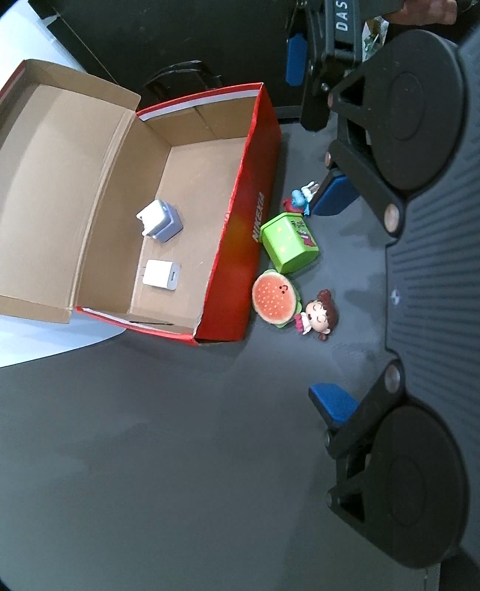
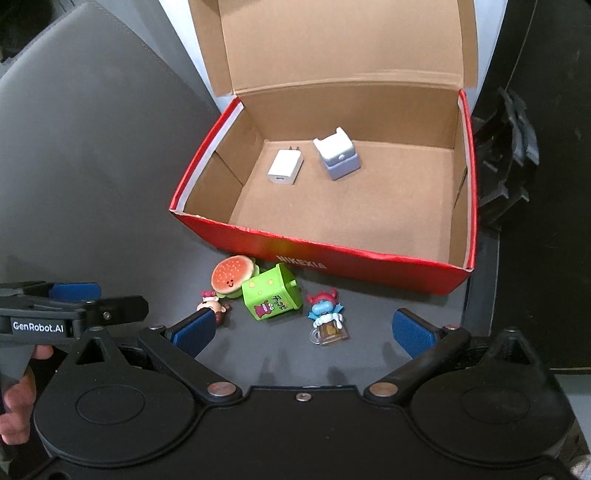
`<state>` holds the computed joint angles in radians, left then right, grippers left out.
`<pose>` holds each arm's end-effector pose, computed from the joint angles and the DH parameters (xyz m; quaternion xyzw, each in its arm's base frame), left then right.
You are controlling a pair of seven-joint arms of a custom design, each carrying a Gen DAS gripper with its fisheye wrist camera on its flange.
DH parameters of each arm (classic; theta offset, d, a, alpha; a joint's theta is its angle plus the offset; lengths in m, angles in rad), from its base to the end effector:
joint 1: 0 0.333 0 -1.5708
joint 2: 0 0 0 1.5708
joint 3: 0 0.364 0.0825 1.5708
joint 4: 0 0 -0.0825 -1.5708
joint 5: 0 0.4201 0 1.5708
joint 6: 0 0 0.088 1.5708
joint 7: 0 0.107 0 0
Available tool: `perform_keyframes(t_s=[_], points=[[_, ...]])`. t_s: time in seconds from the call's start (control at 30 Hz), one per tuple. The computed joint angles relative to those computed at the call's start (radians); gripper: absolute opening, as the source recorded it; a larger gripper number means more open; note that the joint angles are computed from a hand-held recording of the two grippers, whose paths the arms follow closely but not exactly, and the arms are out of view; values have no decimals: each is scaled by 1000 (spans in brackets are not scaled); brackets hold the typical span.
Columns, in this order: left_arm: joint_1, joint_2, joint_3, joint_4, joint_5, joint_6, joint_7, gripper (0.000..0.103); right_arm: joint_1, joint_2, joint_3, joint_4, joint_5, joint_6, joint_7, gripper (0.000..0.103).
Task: Organize objects
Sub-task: 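Move the left tool toward the girl-head figure while the right tool approaches the blue smurf figure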
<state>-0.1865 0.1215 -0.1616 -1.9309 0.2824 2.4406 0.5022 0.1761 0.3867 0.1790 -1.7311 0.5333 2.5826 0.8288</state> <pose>0.6203 -0.2203 0.4982 -0.8506 0.4789 -0.1842 0.1150 0.7026 0.2332 0.4359 -0.8575 0.4108 -0.0609 0.3036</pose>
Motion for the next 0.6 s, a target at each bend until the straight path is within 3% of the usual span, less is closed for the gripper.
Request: perform_keyframes(t_s=[0.27, 0.6], points=[[-1, 25, 5, 6, -17, 1, -29, 95, 18, 23, -1, 6, -59, 20, -13, 98], [-2, 59, 15, 19, -24, 21, -72, 90, 25, 95, 2, 96, -108, -9, -7, 81]])
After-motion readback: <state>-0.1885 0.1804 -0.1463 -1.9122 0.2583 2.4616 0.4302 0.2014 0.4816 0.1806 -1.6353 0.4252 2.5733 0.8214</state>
